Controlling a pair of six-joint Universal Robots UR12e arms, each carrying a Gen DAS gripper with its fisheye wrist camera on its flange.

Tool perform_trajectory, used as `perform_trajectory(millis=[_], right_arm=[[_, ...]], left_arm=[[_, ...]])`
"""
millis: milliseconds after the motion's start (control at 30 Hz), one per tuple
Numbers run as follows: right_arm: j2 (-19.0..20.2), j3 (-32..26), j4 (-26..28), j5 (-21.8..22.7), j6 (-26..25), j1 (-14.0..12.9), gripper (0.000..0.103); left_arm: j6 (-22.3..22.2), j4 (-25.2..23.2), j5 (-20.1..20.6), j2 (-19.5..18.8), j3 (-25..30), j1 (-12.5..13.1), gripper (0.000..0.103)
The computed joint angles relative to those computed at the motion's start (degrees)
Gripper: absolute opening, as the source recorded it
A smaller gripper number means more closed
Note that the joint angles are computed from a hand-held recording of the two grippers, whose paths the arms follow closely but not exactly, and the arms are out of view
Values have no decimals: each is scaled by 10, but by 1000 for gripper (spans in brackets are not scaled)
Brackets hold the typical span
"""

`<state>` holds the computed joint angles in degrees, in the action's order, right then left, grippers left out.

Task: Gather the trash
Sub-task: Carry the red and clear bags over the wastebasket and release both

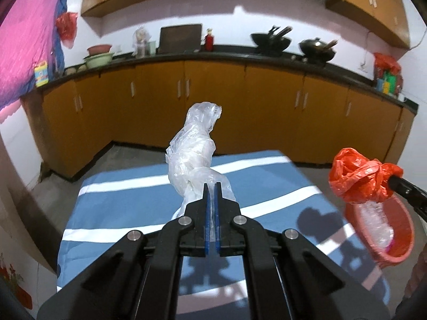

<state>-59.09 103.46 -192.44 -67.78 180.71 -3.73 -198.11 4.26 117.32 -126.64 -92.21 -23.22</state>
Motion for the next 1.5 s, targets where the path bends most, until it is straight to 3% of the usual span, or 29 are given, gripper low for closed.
perform_trajectory(millis=[233,633,1167,1500], right_arm=[[-36,36,-34,-15,12,-27,5],[-74,82,-60,-55,25,-81,5],[-74,93,-56,-76,39,-126,5],[-57,78,-38,-86,40,-134,5]], left_arm=[[28,23,-17,1,15,-23,2],[53,13,-49,-20,62,-59,2],[81,-35,-114,-71,147,-90,2],[84,-64,-163,-98,182,-96,2]])
